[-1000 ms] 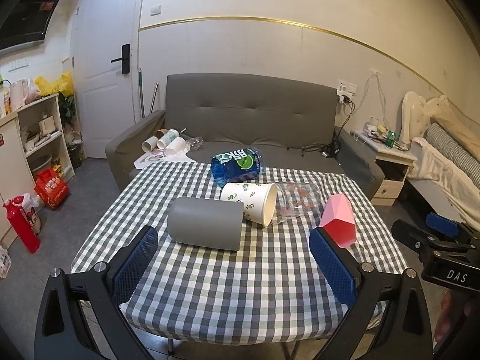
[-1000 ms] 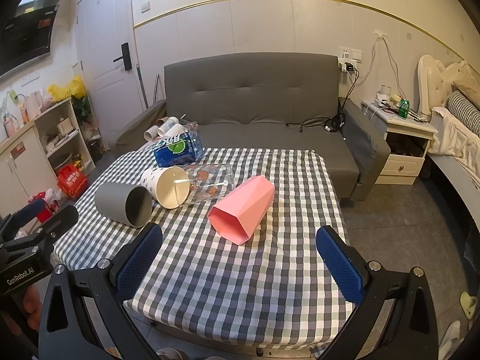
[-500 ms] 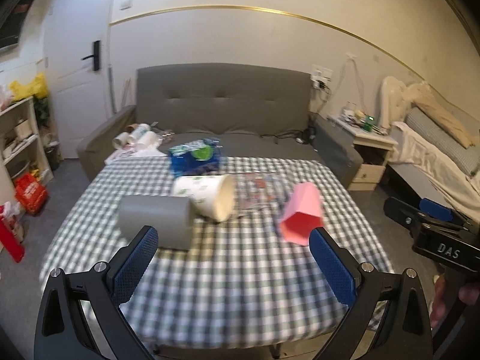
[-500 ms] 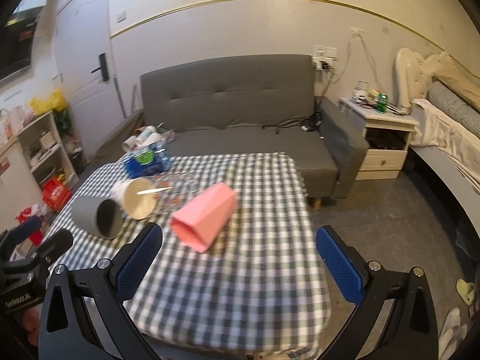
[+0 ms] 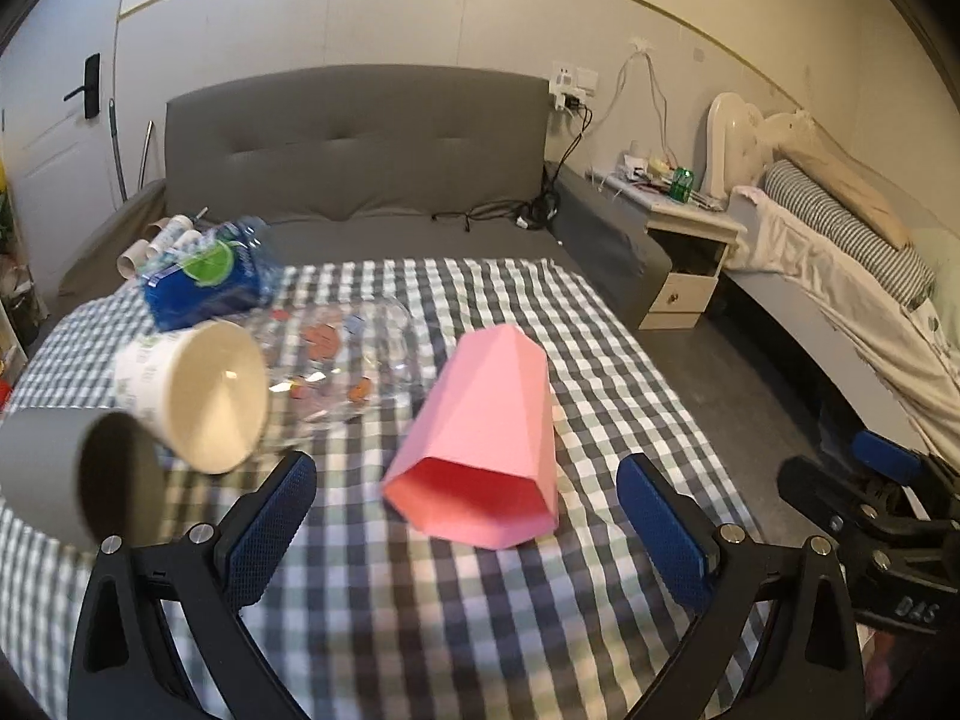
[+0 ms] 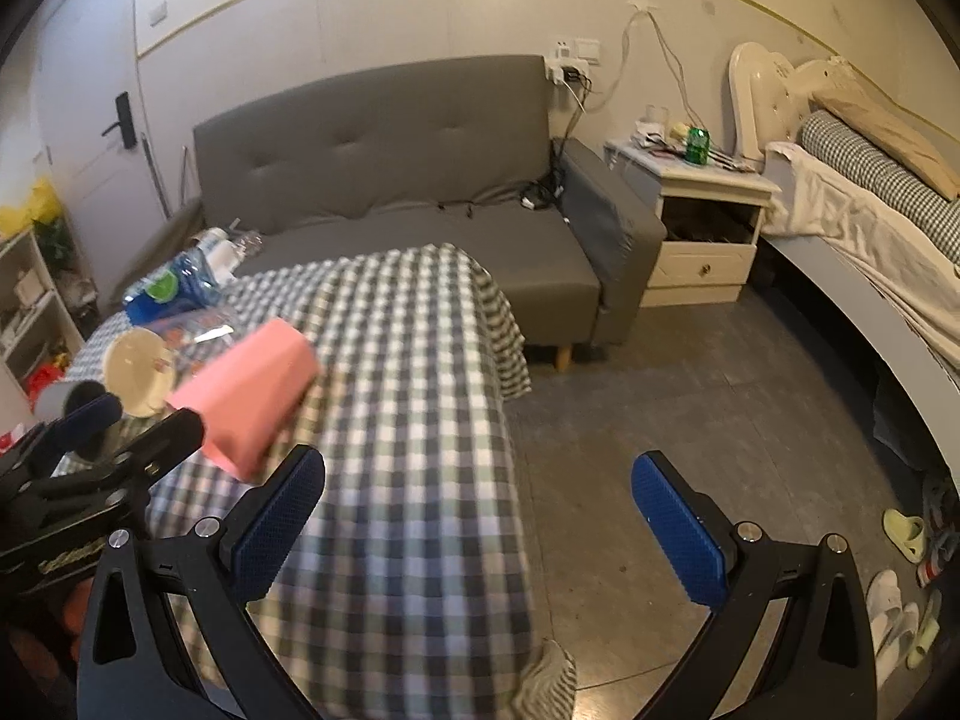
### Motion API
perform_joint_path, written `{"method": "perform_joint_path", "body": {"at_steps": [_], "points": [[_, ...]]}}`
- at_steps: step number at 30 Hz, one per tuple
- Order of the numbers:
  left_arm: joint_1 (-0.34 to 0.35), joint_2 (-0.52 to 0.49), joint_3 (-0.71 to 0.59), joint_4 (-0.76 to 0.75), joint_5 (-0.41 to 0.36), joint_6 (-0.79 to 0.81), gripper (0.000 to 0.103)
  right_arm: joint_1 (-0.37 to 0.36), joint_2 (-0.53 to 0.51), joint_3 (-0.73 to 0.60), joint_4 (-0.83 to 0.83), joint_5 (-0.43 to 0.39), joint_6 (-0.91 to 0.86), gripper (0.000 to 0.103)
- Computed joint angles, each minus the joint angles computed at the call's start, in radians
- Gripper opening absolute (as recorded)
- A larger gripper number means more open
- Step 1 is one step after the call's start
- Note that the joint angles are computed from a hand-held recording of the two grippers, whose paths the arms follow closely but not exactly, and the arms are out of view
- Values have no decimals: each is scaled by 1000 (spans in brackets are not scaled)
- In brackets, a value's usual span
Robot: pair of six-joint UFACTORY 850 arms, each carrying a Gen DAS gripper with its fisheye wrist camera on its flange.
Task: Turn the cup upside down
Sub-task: 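Move the right gripper toward the pink hexagonal cup lying on its side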
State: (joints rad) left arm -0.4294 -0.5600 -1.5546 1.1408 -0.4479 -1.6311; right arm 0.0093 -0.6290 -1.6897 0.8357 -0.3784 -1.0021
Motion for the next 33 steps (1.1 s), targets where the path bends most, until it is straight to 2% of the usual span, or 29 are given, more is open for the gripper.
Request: {"method": "perform_joint_path", "body": {"at_steps": [4, 6, 11, 18, 21, 26, 33], "points": [[11, -45, -45, -92, 19, 94, 84, -5, -28, -23, -67, -2, 63, 103], [18, -57, -59, -138, 27, 132, 72, -6, -40, -34, -97, -9, 91, 103], [33, -39, -39, -245, 72, 210, 71, -3, -62, -57, -129, -20, 115, 103], [0, 11, 18, -339, 51, 292, 71, 0, -31, -26, -71, -5, 51, 103], [-19, 33, 41, -353, 22, 330, 71, 2, 11, 19, 2, 35, -44, 103], [-31, 86, 105, -355, 4, 345, 71, 1, 56, 59, 93, 34, -128, 103], [-20, 146, 193, -351, 45, 317, 73, 21, 105, 102, 101, 26, -142, 103]]}}
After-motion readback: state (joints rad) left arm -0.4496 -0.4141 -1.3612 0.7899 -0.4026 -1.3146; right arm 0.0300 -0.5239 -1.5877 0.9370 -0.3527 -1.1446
